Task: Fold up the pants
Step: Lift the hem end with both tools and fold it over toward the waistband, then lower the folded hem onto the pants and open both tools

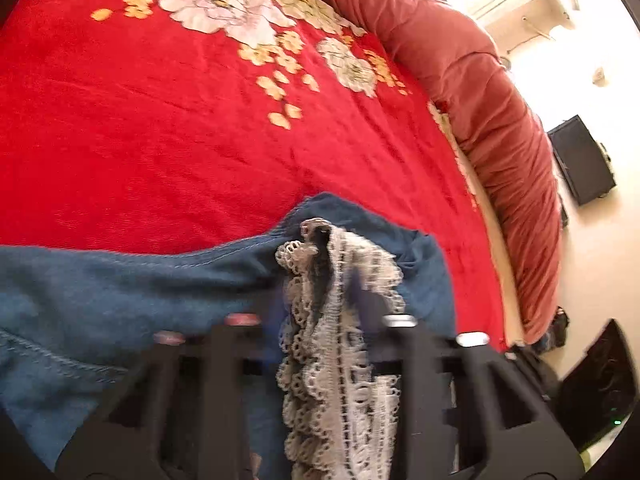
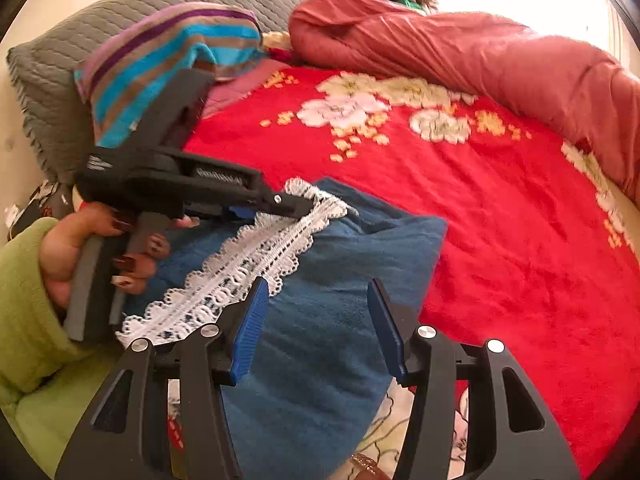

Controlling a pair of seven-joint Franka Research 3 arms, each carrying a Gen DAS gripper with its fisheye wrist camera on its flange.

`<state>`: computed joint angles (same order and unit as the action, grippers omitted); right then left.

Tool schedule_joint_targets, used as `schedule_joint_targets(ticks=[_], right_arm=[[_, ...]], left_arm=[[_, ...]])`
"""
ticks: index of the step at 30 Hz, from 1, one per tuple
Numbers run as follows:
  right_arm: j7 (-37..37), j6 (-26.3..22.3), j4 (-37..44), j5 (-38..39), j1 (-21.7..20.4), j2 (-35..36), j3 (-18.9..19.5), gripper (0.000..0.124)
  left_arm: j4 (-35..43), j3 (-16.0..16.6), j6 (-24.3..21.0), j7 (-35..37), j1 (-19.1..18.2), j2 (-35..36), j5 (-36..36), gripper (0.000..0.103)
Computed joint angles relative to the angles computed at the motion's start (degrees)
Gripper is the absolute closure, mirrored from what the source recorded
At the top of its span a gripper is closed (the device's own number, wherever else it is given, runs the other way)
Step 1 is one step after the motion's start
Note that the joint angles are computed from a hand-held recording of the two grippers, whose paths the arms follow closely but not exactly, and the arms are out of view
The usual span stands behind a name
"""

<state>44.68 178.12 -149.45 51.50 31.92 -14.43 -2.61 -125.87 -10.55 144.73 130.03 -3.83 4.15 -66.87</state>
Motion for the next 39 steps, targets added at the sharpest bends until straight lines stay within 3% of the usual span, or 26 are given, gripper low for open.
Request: schedule_joint_targets(ticks=[4, 6, 9, 11, 15, 17, 22, 26, 29, 32, 35, 39], right_arm=[[-2.02, -0.64, 0.36, 1.27, 1.24, 0.85, -0.23, 0.074], [-1.51, -1.07, 0.28, 0.61, 0.66, 1.12, 0.96, 0.074], [2.48, -1.42, 0.68, -3.68, -2.11, 3.13, 4.00, 0.067], [8.26, -0.62, -0.06, -9.89, -5.34, 3.60, 7.24, 0.067], [5.69, -0.20, -1.71, -7.33, -1.16, 0.39, 3.19, 0.066], [6.02, 0.24, -2.91, -8.11, -0.96, -1.54, 2.86, 0.064], [6.58, 0.89, -7.01, -10.92, 0.76, -7.21, 1.06, 0.064], [7.25, 0.86, -9.29, -13.27, 2.62, -9.51, -0.71, 0.064], [7.47, 0.38, -10.41, -14.21, 4.05, -10.17, -2.09, 0.064], [7.69, 0.20, -10.98, -14.48, 5.04, -10.03, -3.14, 0.064], [6.77, 0.52, -11.53, -13.55, 7.29, -10.22, -5.34, 0.064], [6.76, 0.24, -12.00, -13.42, 7.40, -9.90, -5.54, 0.064]], left_arm=[[-3.17, 0.42, 2.53, 4.03, -0.27, -4.39, -3.16, 0.095], [-5.51, 0.45, 8.18, 1.79, -1.42, -6.83, 2.72, 0.095], [-5.91, 1.92, 9.25, 1.08, -2.37, -6.65, 3.97, 0.091], [-5.69, 2.35, 9.40, -0.17, -2.39, -5.45, 4.60, 0.083], [-7.64, 2.94, 9.02, 1.33, -1.91, -7.53, 2.55, 0.077], [-9.91, 3.17, 10.67, 0.51, -2.28, -10.20, 3.96, 0.068], [-17.17, 5.85, 11.30, -2.05, -4.34, -18.44, 6.34, 0.067], [-23.04, 8.28, 9.08, -3.87, -7.36, -24.77, 7.45, 0.067], [-26.34, 10.97, 4.76, -5.55, -9.77, -28.24, 6.59, 0.067], [-26.87, 12.46, 0.44, -6.27, -10.75, -28.53, 4.94, 0.067], [-26.54, 11.28, 0.04, -8.21, -10.31, -27.23, 5.63, 0.067], [-24.59, 12.29, -5.42, -6.59, -10.29, -23.78, 1.41, 0.067]])
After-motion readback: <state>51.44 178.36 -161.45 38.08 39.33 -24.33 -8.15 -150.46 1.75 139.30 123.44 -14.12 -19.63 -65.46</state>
